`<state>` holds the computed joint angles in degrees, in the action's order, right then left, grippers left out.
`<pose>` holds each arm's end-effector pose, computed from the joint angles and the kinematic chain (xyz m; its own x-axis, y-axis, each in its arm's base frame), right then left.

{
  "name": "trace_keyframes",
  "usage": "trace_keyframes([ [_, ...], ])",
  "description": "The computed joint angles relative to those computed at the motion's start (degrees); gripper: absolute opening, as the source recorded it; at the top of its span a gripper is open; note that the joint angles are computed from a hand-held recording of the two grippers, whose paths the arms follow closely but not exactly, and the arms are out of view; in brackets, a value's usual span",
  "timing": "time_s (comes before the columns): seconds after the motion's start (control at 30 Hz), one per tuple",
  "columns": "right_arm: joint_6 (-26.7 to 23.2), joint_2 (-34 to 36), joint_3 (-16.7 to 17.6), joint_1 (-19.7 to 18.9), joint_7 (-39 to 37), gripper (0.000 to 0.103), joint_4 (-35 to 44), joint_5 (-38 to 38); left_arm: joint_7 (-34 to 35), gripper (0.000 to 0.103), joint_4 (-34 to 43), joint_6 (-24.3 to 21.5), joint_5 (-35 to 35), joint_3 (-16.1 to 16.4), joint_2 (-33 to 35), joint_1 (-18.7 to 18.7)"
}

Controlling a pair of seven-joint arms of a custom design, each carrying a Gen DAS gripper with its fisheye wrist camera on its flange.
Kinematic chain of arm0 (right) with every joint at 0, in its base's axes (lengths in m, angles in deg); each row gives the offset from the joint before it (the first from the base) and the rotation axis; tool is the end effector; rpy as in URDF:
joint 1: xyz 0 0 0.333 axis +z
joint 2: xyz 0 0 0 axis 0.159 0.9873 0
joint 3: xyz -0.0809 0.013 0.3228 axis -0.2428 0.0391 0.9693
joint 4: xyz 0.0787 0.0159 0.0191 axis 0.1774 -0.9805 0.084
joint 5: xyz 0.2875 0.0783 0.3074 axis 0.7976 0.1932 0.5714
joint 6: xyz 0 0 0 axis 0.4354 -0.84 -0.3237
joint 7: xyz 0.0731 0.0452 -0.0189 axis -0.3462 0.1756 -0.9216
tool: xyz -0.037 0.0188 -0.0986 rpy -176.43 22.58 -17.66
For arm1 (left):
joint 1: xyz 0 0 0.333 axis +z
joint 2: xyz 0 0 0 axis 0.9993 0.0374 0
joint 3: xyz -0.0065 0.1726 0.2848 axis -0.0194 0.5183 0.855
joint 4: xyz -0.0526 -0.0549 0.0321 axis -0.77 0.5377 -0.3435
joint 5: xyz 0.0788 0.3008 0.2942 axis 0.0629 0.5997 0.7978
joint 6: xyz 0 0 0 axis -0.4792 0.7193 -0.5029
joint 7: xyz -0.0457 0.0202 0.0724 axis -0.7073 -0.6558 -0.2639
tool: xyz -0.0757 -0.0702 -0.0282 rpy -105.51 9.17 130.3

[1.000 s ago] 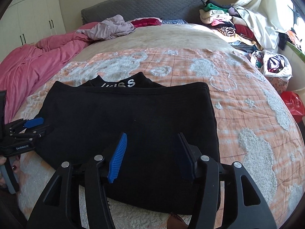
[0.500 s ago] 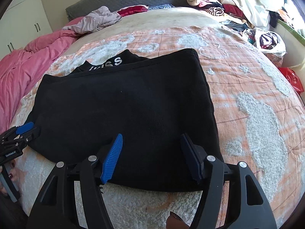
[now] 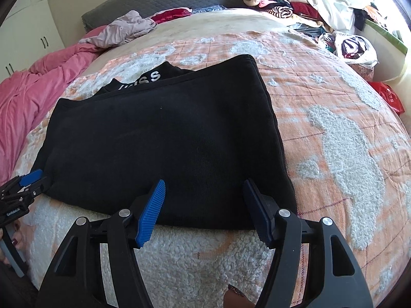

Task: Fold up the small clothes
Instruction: 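Open the left gripper and withdraw both grippers from the folded shirt, then move both open grippers to the side edge of the folded sweatshirt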

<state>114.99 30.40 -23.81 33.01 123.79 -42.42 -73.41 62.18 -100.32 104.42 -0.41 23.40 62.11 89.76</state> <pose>0.6288 0.2572 0.3815 -0.3695 -0.9146 -0.1641 -0.6977 0.3898 -0.6011 0.7472 -0.1629 0.3757 -0.5816 -0.8085 0.0900 -0.6749 0.4178 -0.6083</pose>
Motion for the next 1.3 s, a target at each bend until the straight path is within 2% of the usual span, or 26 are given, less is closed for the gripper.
trace_keyframes([
  [0.4, -2.43, -1.26, 0.66, 1.02, 3.66, 0.067, -0.51, -3.51, 2.58, 0.061, -2.42, -2.37, -4.7, -0.61, -2.95, 2.2],
  [0.5, -1.86, -1.48, 0.91, 0.96, 4.35, 0.068, -0.63, -4.66, 3.08, 0.068, -3.02, -2.36, -5.75, -0.43, -3.78, 2.23],
  [0.53, -1.15, -1.56, 0.91, 0.93, 4.75, 0.079, -0.74, -5.21, 3.14, 0.07, -3.31, -1.93, -5.9, -0.23, -4.06, 2.1],
  [0.57, -0.57, -1.69, 0.78, 1.04, 5.6, 0.084, -0.87, -6.04, 3.06, 0.07, -3.5, -1.54, -5.91, 0.03, -4.27, 1.96],
  [0.7, 0.29, -1.65, 0.91, 1.48, 6.43, 0.085, -0.45, -8.74, 1.72, 0.071, -2.83, -1.93, -5.92, 0.88, -4.2, 1.83],
  [0.9, -0.21, -0.92, 1.34, 1.98, 5.19, 0.089, 0.81, -10.36, -0.02, 0.083, -2.18, -1.84, -5.23, 1.58, -4.04, 1.85],
  [1.0, -0.19, -0.48, 1.29, 2.3, 5.0, 0.092, 1.42, -10.85, -0.52, 0.084, -1.99, -1.71, -4.71, 1.77, -3.99, 1.88],
  [1.07, -0.51, -0.26, 1.25, 2.69, 4.87, 0.095, 1.79, -11.44, -0.91, 0.093, -2.04, -1.38, -4.32, 1.89, -4.0, 1.81],
  [1.3, -0.75, 2.15, 1.59, 4.39, 1.58, 0.097, 5.38, -14.48, -3.61, 0.093, -0.92, -0.78, -2.29, 2.74, -3.06, 1.56],
])
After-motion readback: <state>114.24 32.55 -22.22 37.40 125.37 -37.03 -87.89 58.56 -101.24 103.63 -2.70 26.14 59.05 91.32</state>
